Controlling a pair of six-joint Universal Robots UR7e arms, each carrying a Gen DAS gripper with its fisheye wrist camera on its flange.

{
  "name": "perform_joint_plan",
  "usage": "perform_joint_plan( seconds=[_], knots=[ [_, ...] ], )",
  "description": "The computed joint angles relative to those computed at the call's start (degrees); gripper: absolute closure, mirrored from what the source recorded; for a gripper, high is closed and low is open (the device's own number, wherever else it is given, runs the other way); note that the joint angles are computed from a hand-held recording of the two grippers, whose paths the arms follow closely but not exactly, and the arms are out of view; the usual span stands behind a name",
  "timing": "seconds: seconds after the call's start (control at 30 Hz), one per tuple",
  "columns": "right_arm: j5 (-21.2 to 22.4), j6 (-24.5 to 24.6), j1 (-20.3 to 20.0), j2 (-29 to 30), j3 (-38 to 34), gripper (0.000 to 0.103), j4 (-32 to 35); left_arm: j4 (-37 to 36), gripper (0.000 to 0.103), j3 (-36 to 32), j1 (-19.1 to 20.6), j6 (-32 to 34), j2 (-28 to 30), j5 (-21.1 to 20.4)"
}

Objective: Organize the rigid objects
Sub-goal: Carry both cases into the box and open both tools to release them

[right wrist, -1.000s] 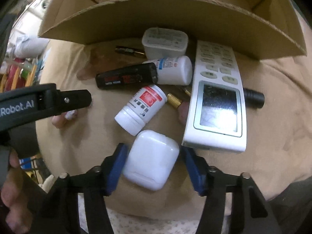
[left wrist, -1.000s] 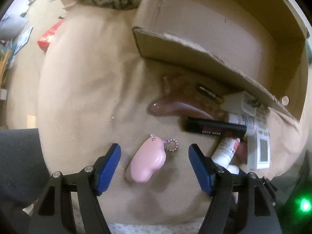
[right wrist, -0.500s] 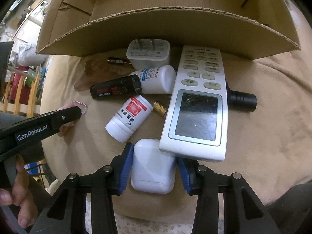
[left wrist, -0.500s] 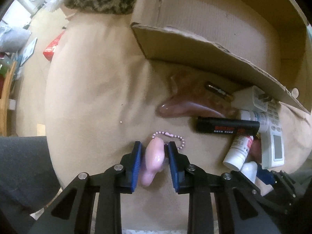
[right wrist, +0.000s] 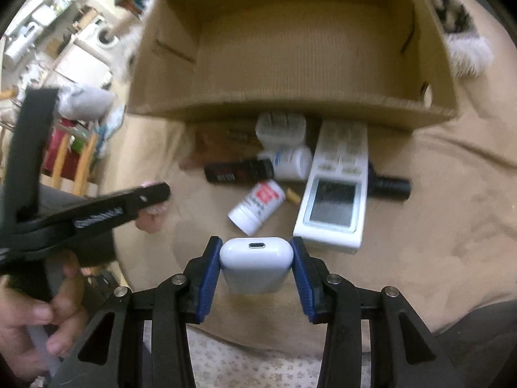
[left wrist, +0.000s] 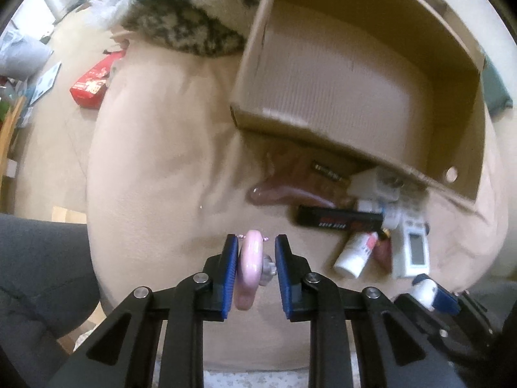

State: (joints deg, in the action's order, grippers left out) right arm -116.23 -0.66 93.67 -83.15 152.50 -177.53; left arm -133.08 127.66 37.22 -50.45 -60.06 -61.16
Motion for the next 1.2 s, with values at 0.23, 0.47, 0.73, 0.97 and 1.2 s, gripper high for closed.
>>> perform_joint_plan(
  seconds=[0.23,0.47,0.73,0.97,1.2],
  knots=[
    [2.33,-1.67,1.64,-6.86,-0.54,0.058,0.08,-1.02,0.082,-0.79,-5.16,0.29,-2.23,5.39],
    [3.27,-5.21,5.35,-10.62,-5.13,0.058,-1.00,-3.91,0.082,-5.60,-5.04,6.63,-1.00,6.88],
    [2.48,-10.63,4.90,-6.15,-12.33,0.058,-3.64,-7.99,0.082,-12.54,-2.32,13.94,5.16,10.31],
    [5.17,-14.76,-1.35,-1.67,-13.76,0.058,-8.36,-11.01,0.082,-15.43,0.46,18.42,10.59,11.34],
    [11.42,-9.73,-8.67,-0.24,-13.75,0.058,-4.82,-12.77,0.082,-15.70,3.22,18.64,13.37,10.26]
  ],
)
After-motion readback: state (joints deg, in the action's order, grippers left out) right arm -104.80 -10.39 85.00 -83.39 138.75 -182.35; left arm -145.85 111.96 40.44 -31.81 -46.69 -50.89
